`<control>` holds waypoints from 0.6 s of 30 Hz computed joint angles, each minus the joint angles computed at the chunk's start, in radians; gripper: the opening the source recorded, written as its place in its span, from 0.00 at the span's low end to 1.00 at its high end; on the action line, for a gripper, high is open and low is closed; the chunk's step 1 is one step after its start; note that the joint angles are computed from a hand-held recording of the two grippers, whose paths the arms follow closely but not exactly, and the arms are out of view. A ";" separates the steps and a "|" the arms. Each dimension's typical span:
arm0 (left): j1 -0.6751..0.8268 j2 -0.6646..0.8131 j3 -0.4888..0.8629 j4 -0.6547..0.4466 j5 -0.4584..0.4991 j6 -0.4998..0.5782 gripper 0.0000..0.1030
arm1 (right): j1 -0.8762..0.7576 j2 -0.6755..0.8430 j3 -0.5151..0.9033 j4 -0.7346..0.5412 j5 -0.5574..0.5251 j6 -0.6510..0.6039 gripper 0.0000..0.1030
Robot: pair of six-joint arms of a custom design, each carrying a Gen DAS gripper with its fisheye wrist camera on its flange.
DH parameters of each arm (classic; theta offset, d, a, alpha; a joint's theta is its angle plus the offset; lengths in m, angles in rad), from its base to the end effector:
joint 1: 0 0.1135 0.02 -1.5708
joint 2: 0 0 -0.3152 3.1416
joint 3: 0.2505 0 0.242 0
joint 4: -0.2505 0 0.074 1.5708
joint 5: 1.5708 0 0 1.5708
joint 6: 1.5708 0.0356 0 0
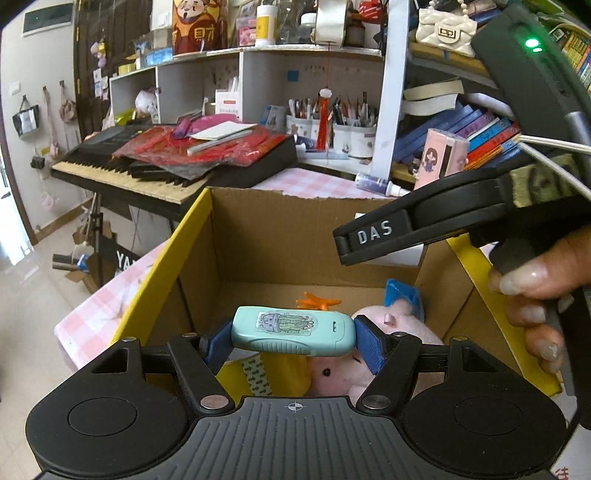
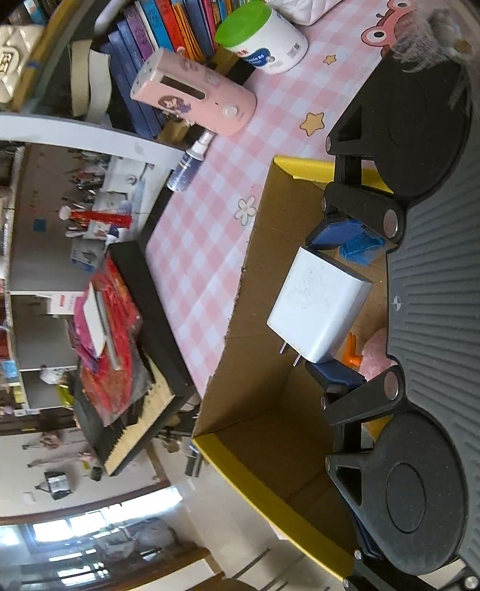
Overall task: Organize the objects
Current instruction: 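Lower both tools into the box and open them to release charger and USB stick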
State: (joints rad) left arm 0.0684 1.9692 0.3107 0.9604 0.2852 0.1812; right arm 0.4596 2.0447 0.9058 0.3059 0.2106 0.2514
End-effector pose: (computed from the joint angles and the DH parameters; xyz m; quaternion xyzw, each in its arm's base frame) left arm 0.2644 0.0081 0.0957 0.1105 0.8923 -0.0757 0.4311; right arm 0.3525 0.1662 0.1256 -0.0587 0.9265 0.0329 0.3703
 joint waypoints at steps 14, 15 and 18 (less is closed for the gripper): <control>-0.006 0.003 -0.034 0.072 0.002 -0.001 0.77 | -0.004 0.089 0.143 -0.159 -0.025 -0.066 0.60; -0.004 0.002 -0.045 0.094 0.007 0.001 0.77 | -0.004 0.097 0.156 -0.178 -0.029 -0.069 0.60; 0.003 -0.003 -0.061 0.119 0.005 0.003 0.78 | -0.005 0.113 0.187 -0.224 -0.046 -0.079 0.60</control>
State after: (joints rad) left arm 0.0715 1.9658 0.2499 1.0798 0.2903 0.1847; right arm 0.4542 2.1576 1.0929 0.0817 0.1643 0.1729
